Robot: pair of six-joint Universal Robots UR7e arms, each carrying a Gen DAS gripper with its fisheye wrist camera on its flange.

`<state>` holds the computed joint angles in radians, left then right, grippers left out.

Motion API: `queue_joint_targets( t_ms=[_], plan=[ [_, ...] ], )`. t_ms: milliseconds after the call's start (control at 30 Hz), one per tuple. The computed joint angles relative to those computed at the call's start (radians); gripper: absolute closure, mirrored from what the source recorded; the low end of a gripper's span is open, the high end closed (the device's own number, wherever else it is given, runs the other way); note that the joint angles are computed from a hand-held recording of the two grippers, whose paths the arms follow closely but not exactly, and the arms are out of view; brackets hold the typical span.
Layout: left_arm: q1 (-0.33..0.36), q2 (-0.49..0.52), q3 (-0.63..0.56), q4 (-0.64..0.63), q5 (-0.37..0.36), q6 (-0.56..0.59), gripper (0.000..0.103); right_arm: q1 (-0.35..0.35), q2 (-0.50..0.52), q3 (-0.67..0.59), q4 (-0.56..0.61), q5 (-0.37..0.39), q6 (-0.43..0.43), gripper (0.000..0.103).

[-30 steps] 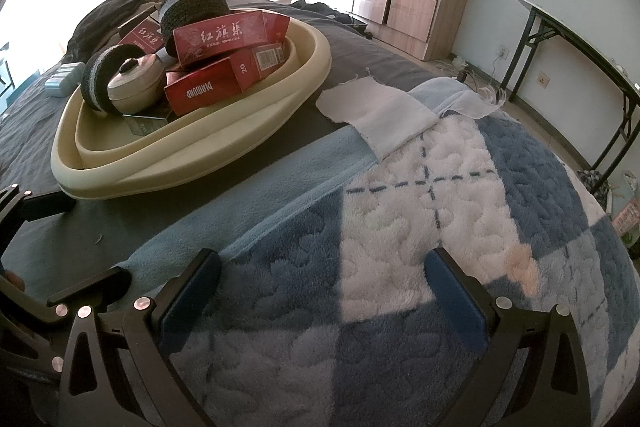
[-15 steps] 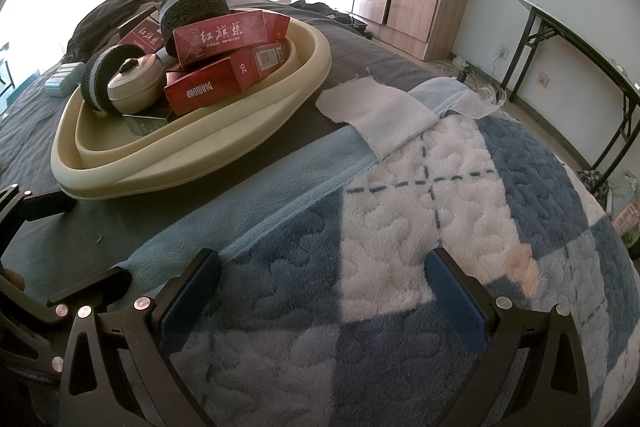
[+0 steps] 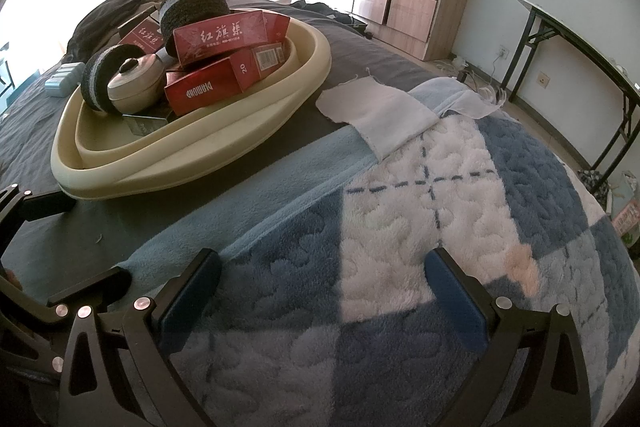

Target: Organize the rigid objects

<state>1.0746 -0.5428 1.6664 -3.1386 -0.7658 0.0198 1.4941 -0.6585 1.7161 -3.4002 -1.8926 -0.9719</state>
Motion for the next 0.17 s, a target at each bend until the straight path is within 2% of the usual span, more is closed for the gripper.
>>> queue_joint_targets(
  t_ms=[167],
  plan=[
    [0.0,0.008,-0.011,0.004,0.002,0.001,0.0,0.0,0.0,0.0,-0.001,-0.001,0.0,0.0]
  ],
)
